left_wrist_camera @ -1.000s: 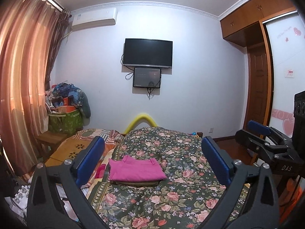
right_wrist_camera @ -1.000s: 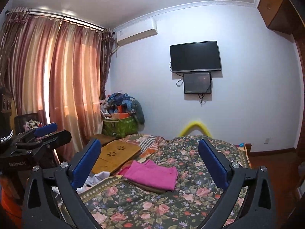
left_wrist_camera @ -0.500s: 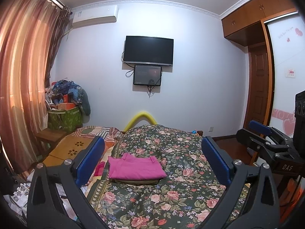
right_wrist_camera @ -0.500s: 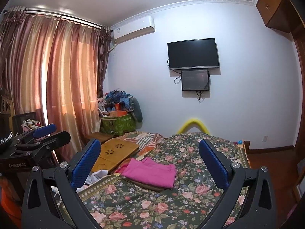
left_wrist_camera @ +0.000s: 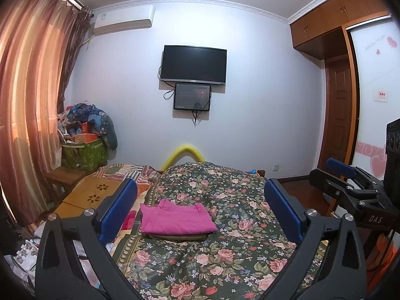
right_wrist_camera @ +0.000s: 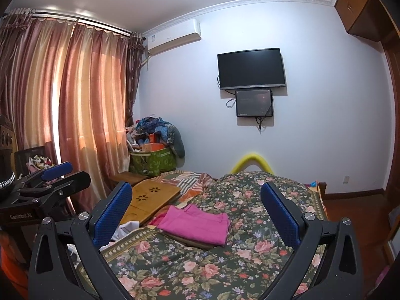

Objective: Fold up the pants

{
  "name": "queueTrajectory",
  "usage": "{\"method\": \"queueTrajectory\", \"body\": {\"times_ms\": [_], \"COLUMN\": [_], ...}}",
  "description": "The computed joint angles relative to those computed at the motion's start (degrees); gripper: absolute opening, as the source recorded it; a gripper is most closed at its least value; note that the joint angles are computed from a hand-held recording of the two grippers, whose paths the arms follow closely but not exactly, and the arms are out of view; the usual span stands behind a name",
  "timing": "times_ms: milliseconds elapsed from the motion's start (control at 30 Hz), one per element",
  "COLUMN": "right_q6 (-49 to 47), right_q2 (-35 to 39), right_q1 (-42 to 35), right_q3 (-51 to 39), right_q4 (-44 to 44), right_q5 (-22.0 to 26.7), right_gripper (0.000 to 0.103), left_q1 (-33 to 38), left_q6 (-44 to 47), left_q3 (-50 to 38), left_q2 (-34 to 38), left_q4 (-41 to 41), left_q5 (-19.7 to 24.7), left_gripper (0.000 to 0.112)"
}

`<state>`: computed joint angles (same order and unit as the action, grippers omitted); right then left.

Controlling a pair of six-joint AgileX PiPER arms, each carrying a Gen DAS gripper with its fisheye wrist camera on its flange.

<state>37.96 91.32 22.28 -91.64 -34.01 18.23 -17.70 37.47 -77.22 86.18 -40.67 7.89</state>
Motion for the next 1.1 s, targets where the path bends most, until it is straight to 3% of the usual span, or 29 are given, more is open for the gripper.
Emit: {"method": "queueTrajectory", "body": {"times_ms": [1100], "right_q6": [1.4], "right_q2": [-0.6], "right_q1": [-0.6], "right_q3": [0.7], "right_q4": [-1.5], "right_q5": [-0.3], "right_gripper": [0.102], "left_q1": [1.6], "left_q6": [11.8], "left_q3": [-1.1], "left_q2": [1.0], "left_q4": [-12.5], "left_q5": [3.6], "left_gripper": [0.103]}}
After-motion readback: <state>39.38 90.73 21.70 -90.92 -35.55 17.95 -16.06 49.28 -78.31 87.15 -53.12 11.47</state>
